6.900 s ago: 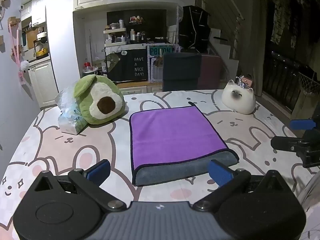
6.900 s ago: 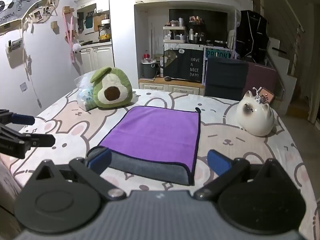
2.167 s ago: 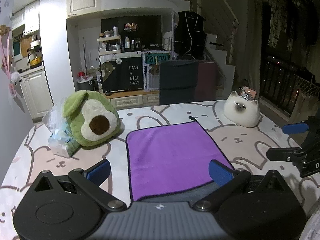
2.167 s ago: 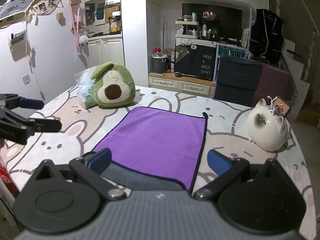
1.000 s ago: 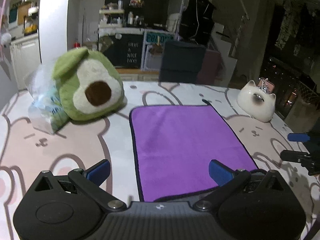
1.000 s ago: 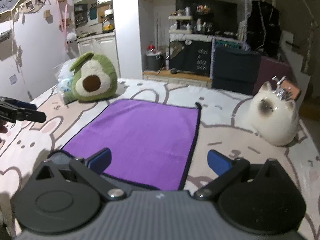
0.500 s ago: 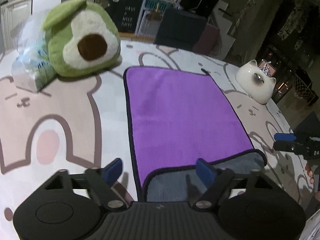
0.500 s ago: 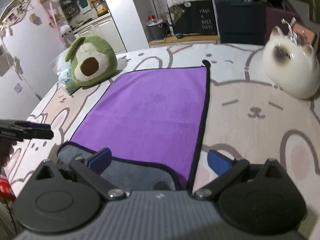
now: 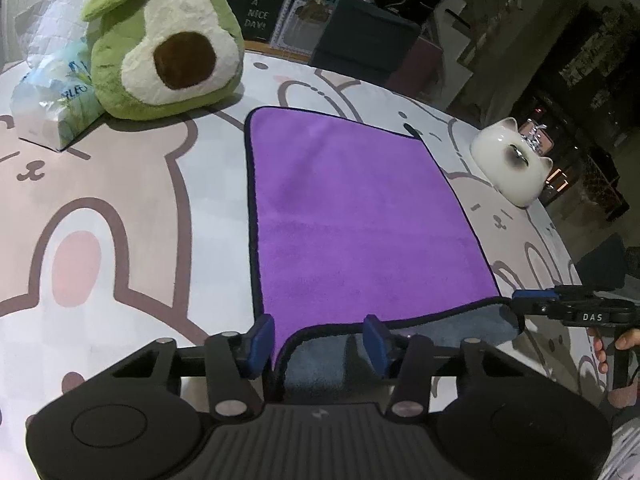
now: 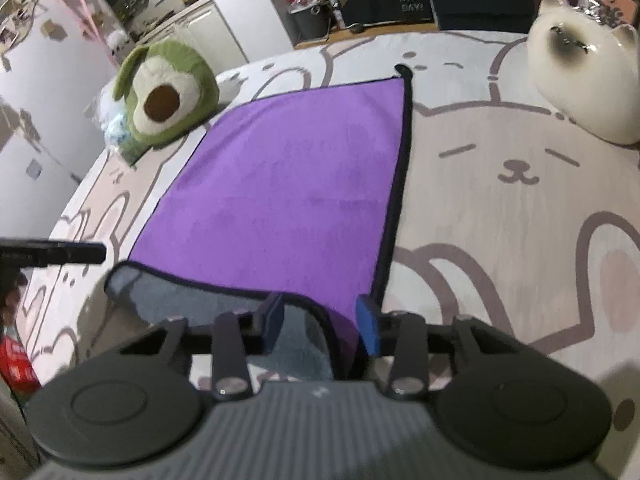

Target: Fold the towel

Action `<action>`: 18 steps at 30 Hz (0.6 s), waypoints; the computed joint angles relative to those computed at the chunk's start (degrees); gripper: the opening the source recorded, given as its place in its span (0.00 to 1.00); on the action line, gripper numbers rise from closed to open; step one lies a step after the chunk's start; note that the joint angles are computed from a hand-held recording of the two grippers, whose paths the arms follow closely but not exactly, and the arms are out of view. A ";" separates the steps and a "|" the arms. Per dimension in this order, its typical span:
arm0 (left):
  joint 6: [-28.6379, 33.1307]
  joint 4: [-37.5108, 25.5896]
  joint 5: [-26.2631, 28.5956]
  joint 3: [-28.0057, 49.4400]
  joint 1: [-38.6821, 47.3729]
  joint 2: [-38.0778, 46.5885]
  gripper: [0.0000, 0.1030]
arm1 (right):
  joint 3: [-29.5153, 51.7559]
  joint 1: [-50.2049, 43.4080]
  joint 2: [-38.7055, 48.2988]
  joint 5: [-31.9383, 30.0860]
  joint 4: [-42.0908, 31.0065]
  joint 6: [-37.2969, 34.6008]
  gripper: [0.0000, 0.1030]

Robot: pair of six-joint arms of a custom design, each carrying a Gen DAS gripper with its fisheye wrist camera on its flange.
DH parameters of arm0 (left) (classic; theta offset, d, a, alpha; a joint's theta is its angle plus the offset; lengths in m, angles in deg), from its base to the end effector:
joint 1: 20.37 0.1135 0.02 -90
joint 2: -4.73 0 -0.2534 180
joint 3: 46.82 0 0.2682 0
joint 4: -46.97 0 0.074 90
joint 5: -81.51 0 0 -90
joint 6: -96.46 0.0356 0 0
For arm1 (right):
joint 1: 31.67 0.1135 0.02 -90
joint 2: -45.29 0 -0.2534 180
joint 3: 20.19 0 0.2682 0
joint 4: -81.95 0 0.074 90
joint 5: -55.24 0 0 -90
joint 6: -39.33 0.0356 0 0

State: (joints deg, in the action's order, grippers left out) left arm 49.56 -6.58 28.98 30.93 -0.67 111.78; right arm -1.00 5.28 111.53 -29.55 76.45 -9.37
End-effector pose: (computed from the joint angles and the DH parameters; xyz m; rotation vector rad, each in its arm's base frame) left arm 0.3283 0.0945 0.1231 0.5851 2.5520 -0.6726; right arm 0.1356 0.0979 0.0622 0.1356 2.5386 0.4540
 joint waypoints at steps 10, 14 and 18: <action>2.63 -1.13 -2.73 1.13 0.04 2.19 0.47 | 1.41 2.58 1.90 -1.86 -3.42 -1.90 0.29; 3.47 -1.26 -3.22 1.86 0.38 3.44 0.46 | 2.13 2.99 2.93 -2.06 -4.70 -2.56 0.18; 4.80 -2.18 -3.27 2.34 0.25 4.08 0.34 | 2.39 3.76 3.41 -1.44 -5.36 -2.71 0.10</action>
